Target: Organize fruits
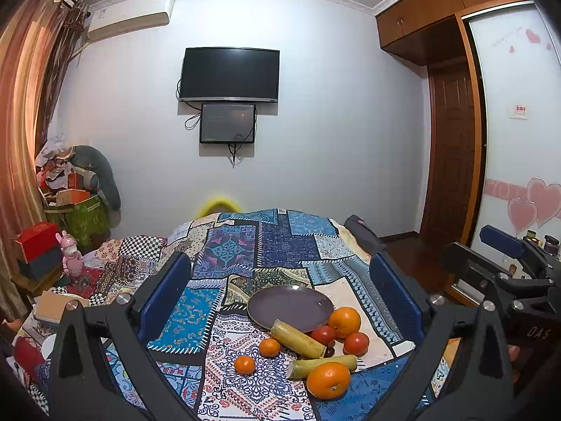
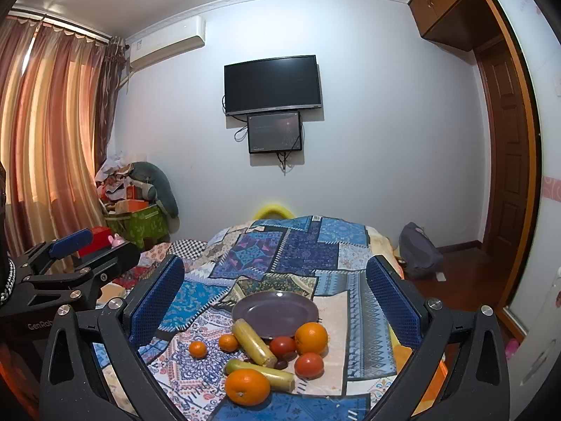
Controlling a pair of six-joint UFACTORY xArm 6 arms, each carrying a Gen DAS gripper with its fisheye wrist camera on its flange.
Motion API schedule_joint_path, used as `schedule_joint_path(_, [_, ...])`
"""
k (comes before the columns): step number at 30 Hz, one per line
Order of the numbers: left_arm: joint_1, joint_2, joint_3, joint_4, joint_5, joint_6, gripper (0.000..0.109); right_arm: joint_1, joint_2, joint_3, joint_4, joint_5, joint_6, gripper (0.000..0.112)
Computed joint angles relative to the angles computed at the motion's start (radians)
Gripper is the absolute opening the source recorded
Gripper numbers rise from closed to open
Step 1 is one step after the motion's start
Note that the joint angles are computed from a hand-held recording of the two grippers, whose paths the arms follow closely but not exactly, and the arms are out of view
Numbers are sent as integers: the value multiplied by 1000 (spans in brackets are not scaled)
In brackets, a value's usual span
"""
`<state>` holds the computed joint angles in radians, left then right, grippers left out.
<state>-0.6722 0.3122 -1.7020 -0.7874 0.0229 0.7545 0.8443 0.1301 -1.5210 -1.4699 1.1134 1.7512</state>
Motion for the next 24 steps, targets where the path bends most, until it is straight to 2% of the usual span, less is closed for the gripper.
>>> schedule_joint_path(16, [-4,7,-2,14,-11,-9,103,1,0,-1,-1,-1,3,103])
schedule_joint_path(24, [-8,6,-2,-20,-11,21,103,1,-1,0,-2,-3,5,103])
